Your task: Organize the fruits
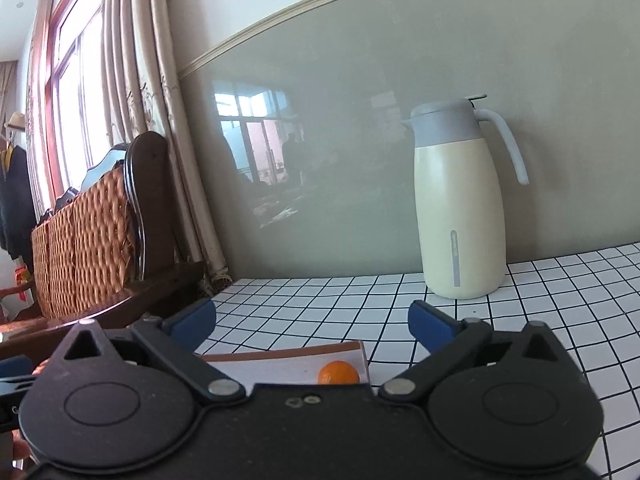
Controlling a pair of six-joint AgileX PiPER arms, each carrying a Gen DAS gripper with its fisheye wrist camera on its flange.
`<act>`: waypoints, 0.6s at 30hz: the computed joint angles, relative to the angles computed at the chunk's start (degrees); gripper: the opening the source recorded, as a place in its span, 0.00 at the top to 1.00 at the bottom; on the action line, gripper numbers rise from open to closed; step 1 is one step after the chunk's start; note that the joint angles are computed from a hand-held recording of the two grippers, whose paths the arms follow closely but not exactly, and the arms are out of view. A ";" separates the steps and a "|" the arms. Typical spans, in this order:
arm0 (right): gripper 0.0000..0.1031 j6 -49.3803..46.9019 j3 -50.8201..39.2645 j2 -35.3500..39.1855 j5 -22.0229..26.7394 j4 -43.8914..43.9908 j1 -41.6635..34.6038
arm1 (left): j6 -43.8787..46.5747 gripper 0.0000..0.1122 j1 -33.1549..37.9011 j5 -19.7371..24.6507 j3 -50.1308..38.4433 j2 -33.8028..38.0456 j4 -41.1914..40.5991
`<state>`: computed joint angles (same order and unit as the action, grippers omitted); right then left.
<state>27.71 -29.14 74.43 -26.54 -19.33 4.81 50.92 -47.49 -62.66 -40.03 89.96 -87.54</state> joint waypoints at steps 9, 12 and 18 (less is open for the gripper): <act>0.06 5.13 1.60 -2.72 1.46 -6.98 -1.50 | 2.01 0.08 -3.89 -1.44 -0.09 -0.93 -2.24; 0.06 7.85 2.13 -3.75 1.97 -10.58 -2.42 | 2.77 0.08 -5.32 -2.48 0.12 -1.28 -3.09; 0.06 23.40 3.55 -9.46 4.36 -27.43 -5.45 | 5.55 0.08 -8.43 -3.86 -0.08 -3.45 -7.22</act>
